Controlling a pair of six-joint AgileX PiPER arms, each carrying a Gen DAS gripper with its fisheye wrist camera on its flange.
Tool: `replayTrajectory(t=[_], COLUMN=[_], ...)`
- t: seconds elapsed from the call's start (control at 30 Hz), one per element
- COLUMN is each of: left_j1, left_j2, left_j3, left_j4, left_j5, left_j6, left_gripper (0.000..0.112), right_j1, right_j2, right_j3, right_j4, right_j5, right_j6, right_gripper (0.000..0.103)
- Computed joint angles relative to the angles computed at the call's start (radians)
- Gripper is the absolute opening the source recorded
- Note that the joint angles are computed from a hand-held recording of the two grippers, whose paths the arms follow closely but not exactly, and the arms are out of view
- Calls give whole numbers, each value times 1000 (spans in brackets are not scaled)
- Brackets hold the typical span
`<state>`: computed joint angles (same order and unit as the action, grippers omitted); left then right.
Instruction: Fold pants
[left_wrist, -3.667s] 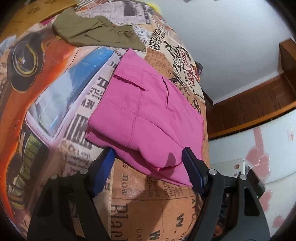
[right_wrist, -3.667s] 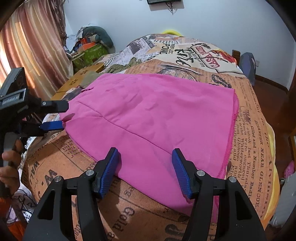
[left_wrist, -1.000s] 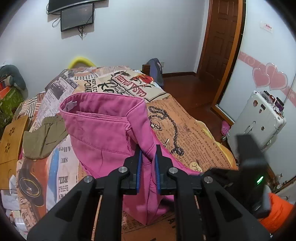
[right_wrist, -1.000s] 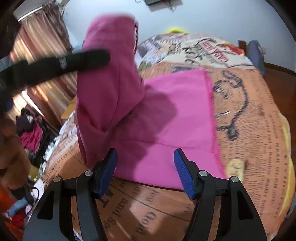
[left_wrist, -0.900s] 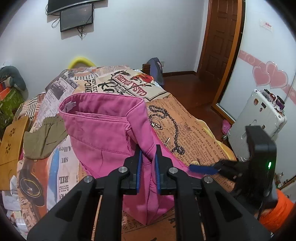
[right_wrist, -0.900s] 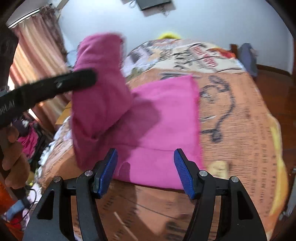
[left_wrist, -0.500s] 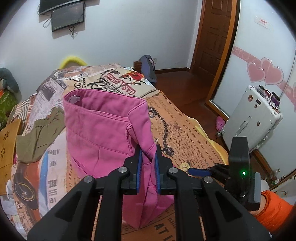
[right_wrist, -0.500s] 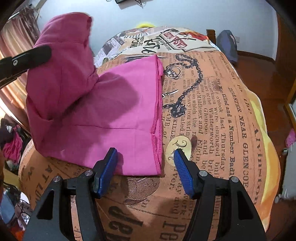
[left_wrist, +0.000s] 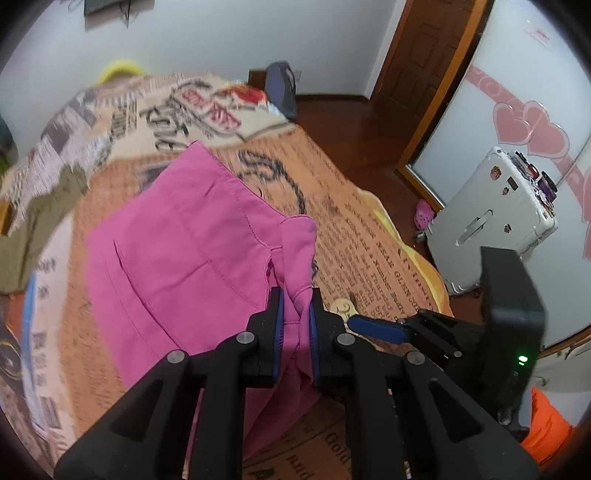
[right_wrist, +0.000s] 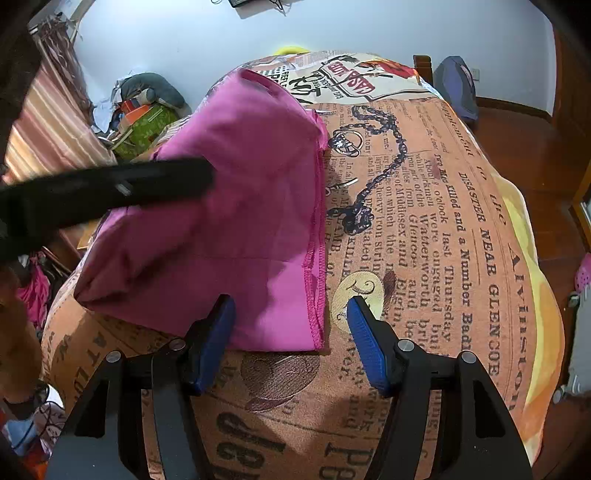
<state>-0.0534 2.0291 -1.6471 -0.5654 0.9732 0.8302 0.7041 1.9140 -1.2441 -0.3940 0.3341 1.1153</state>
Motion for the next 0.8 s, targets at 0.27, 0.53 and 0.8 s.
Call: replayTrajectory(t=[0.27,0.53,0.8], left_j1=[-36,-24,72], left_j2=[-29,-92,-163], left_j3=[58,100,73], left_j4=[53,25,-67], left_j5=[-69,-73,-142], left_j6=[-12,28,120], left_gripper=[12,38,67], right_j1=[12,33,59], right_j2=[-18,-78,-138], right_j3=[18,58,61], right_j4=[-52,-201,-338], right_j5=[3,45,117], right_j6=[61,224,345], right_gripper=[60,60,63])
